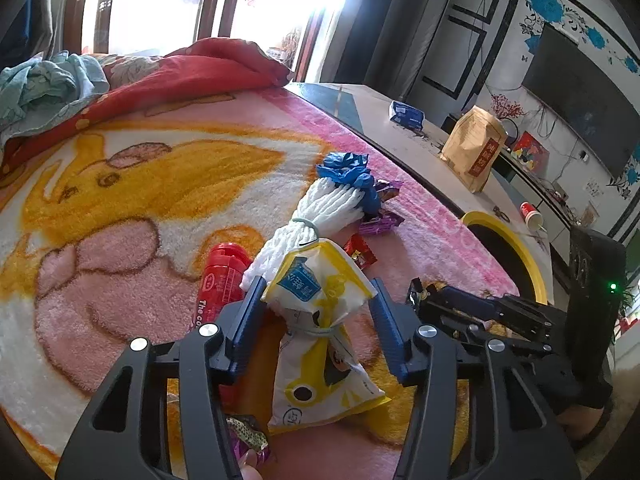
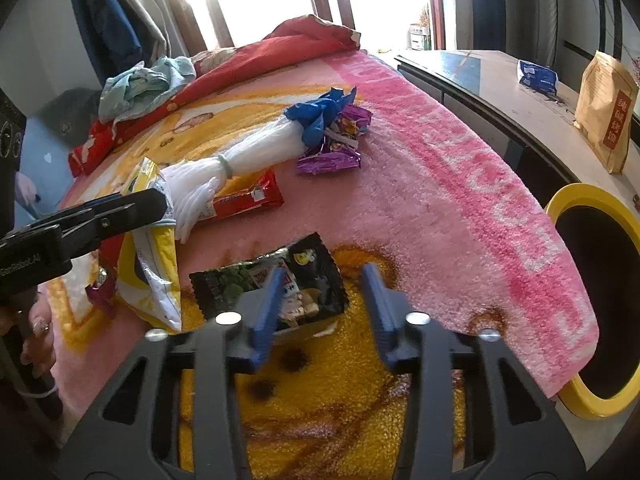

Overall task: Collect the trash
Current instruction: 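Grasp the yellow-white snack bag with the left tool while the right tool grasps the green snack packet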

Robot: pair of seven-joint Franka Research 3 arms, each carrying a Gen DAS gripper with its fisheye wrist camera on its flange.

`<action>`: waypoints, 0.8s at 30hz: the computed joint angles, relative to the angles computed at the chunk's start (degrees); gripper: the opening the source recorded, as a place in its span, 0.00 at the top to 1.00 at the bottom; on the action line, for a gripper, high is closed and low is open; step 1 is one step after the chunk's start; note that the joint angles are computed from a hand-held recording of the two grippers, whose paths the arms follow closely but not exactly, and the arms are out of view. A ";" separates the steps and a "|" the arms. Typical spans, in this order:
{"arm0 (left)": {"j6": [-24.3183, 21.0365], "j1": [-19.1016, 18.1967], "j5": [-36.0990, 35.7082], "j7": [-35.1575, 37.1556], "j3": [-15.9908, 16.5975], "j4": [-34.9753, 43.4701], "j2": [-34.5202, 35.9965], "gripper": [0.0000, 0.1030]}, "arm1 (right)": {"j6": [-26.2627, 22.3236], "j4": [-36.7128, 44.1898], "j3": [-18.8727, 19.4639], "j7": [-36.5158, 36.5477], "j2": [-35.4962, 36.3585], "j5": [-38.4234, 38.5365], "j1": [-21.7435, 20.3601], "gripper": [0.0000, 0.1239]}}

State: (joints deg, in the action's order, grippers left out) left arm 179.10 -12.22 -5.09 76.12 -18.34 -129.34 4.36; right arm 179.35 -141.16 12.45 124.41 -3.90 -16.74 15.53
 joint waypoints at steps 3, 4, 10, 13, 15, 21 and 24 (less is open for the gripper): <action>0.19 0.67 -2.80 2.39 -0.90 -0.66 -0.97 0.52 | -0.05 -0.16 0.19 0.26 -0.29 -0.81 -0.23 0.86; 0.46 0.69 -3.88 3.31 -1.01 -1.10 -1.51 0.52 | -0.05 -0.25 0.25 0.27 -0.40 -0.74 -0.24 0.88; 0.17 -1.46 -10.48 9.26 0.52 -2.26 -3.76 0.52 | 0.03 -0.87 -2.16 -7.66 -0.97 9.74 3.34 0.93; 0.49 -3.68 -18.46 16.37 1.54 -2.49 -4.67 0.52 | -0.11 -0.87 -0.93 -7.87 -1.20 9.89 2.19 0.93; 0.29 -5.10 -22.42 20.33 2.27 -2.14 -4.87 0.51 | -0.17 -0.88 -0.34 -7.66 -1.32 9.57 1.59 0.93; -1.24 -6.69 -26.01 24.42 3.01 -1.25 -4.39 0.51 | -0.42 -1.20 0.84 -6.36 -1.98 8.45 -0.07 0.93; -1.91 -6.76 -25.26 25.22 2.64 -1.04 -4.06 0.50 | -0.50 -1.42 1.56 -4.86 -2.47 7.23 -1.40 0.93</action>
